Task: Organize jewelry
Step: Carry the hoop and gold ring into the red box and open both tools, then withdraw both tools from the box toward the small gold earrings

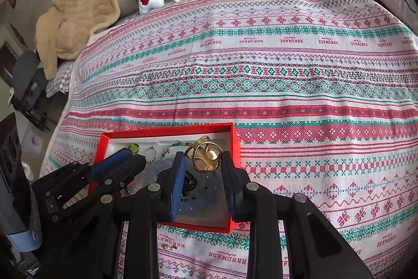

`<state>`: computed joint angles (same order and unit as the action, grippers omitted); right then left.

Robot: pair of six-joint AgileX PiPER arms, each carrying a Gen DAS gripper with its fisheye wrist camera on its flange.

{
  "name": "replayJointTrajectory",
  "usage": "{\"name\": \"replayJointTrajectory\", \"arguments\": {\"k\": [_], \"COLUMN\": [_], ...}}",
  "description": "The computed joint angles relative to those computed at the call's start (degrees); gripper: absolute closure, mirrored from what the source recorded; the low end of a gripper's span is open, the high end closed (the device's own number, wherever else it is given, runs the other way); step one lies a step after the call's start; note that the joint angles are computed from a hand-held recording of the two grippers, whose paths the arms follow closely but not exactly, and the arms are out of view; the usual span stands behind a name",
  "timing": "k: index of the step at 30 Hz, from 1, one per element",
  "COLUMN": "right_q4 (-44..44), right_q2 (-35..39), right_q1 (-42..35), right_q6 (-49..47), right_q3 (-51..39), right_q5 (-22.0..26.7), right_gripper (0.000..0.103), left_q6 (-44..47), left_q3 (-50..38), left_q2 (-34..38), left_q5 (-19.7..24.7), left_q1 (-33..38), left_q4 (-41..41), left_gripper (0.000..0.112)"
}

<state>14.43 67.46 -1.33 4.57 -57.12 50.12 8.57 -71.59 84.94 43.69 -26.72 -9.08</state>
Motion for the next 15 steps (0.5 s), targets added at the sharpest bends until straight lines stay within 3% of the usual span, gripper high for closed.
{"name": "replayJointTrajectory", "arguments": {"k": [6,9,15], "right_q4": [2.93,4.24,5.3], "right_q2": [-0.03,-1.4,-4.98], "right_q1": [-2.01,-2.9,-4.54], "right_q6": [-1.9,-3.03,-3.77], "right_q3": [-0.47,-0.46,-0.66], "right_q5": [1.17,2.16,5.13], "right_gripper": [0.072,0.064,0.061], "left_q6": [0.66,0.81,1.77], "left_q3": [0.75,0.92,2.17], "left_q2": [-1.85,-2.76,-5.82], "left_q5": [0.88,1.71,2.96], "left_q1": [-0.19,-0.16,-0.05], "left_q4": [2.16,2.32,1.48], "left_gripper": [0.083,0.078,0.068]}}
